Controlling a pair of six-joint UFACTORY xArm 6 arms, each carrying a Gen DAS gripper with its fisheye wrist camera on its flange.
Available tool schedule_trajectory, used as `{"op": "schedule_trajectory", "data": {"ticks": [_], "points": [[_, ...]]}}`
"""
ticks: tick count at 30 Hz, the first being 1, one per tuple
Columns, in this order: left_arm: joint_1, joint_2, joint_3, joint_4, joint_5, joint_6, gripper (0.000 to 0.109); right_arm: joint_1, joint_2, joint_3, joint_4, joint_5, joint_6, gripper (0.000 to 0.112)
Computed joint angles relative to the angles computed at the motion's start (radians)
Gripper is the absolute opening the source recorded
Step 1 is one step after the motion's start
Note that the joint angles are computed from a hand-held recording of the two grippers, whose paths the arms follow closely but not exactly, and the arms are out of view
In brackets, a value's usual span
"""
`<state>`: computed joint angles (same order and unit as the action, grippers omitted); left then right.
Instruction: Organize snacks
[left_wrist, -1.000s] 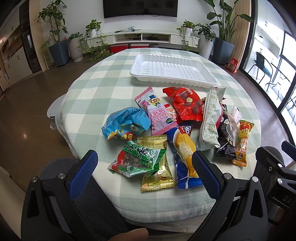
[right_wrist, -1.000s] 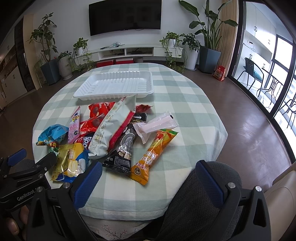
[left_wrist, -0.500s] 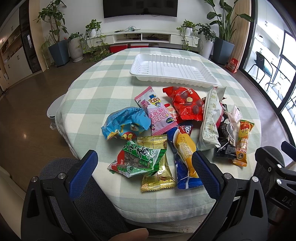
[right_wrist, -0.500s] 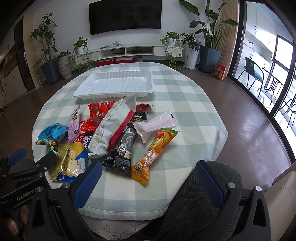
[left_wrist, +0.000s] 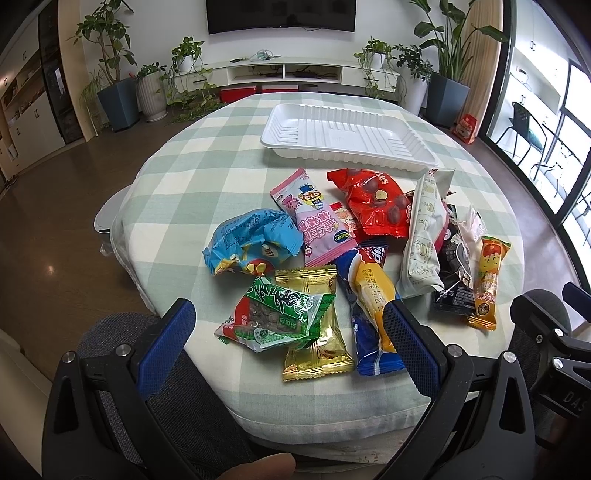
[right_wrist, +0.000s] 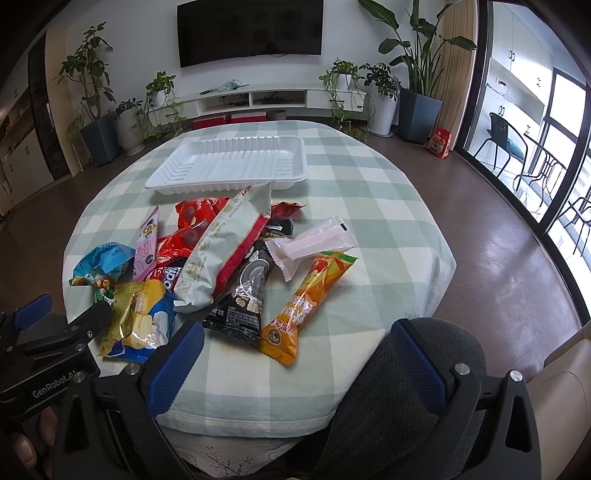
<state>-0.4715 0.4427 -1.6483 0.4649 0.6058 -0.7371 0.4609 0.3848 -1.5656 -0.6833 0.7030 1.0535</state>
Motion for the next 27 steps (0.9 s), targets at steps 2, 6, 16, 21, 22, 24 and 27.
{"op": "schedule_trajectory", "data": {"ticks": [2,6,16,21,22,24,27], "points": [[0.0,-0.001,0.002,0.001,-0.001,-0.001,0.103,0.001,-0.002,0.007,-0.001,-0.003,0.003,0.103],[0.001,-0.003,0.01,0.001,-0.004,-0.001,0.103,0.0,0.001,0.007,0.008,-0.002,-0.002,0.103],[0.028,-0.015,0.058,-0.061,-0.079,0.045,0.103,-0.002,-0.003,0.011,0.051,0.013,-0.032,0.103],[0.067,-0.05,0.157,-0.265,-0.294,0.258,0.103,-0.031,-0.019,0.041,0.162,-0.079,-0.13,0.101],[0.071,-0.052,0.159,-0.217,-0.294,0.254,0.103,-0.041,-0.024,0.052,0.207,-0.105,-0.161,0.099],[0.075,-0.055,0.149,-0.155,-0.213,0.251,0.103,-0.06,-0.039,0.086,0.307,-0.156,-0.22,0.093],[0.084,-0.052,0.14,-0.309,-0.094,0.352,0.103,-0.088,-0.054,0.126,0.486,-0.213,-0.317,0.09]]}}
